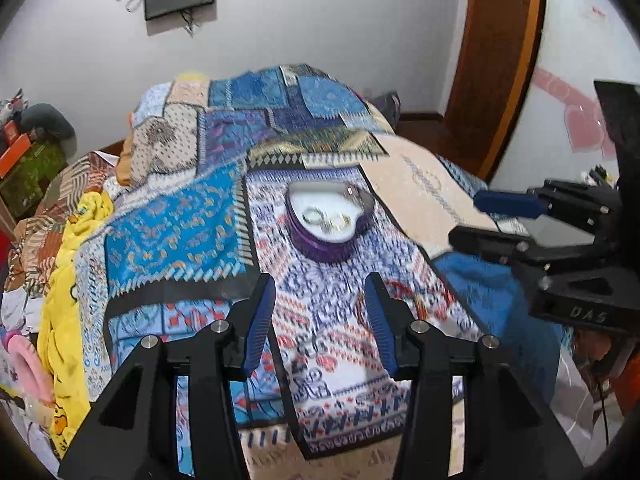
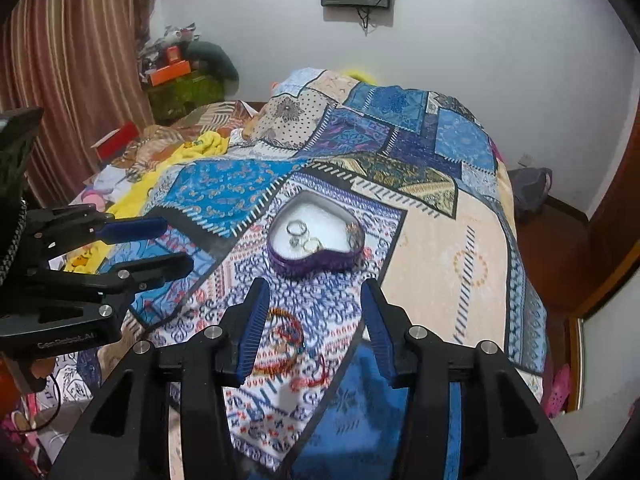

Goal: Organize jewelry

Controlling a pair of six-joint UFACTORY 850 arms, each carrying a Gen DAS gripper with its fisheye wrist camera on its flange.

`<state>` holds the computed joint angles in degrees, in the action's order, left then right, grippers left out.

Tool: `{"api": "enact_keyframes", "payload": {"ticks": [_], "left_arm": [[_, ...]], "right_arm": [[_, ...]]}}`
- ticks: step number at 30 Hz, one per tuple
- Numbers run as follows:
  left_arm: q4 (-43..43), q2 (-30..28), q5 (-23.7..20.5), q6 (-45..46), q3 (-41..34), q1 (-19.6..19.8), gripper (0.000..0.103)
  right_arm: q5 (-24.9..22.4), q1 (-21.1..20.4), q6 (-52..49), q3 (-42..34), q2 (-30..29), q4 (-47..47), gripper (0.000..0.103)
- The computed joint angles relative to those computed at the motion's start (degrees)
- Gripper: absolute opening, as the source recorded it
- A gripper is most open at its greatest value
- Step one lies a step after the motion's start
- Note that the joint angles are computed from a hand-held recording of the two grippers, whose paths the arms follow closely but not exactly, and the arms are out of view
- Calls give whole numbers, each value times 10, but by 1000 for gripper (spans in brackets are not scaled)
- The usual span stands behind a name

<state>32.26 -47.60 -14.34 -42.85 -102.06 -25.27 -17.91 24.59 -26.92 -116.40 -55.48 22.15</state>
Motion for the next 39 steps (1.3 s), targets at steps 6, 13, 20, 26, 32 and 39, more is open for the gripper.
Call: {"api": "enact_keyframes", "payload": {"ticks": [6, 13, 20, 26, 32, 39], "left_arm": [[-95, -16, -24, 104, -6, -5, 46], [-207, -48, -45, 210, -40, -7, 46], [-295, -78, -59, 307, -79, -9, 27], [-357, -102, -77, 371, -112, -9, 14], [-388, -115, -85, 393, -132, -5, 14], [-409, -124, -93, 402, -144, -3, 14]], "right_arm": [[12, -3, 6, 41, 17, 1, 44], [7, -5, 57, 60, 15, -41, 44], [12, -7, 56, 85, 23, -34, 44], [8, -10, 39, 85, 20, -12, 44], [-1, -12, 33, 75, 12, -1, 44], [-3, -13, 40, 71, 10, 0, 44]]}}
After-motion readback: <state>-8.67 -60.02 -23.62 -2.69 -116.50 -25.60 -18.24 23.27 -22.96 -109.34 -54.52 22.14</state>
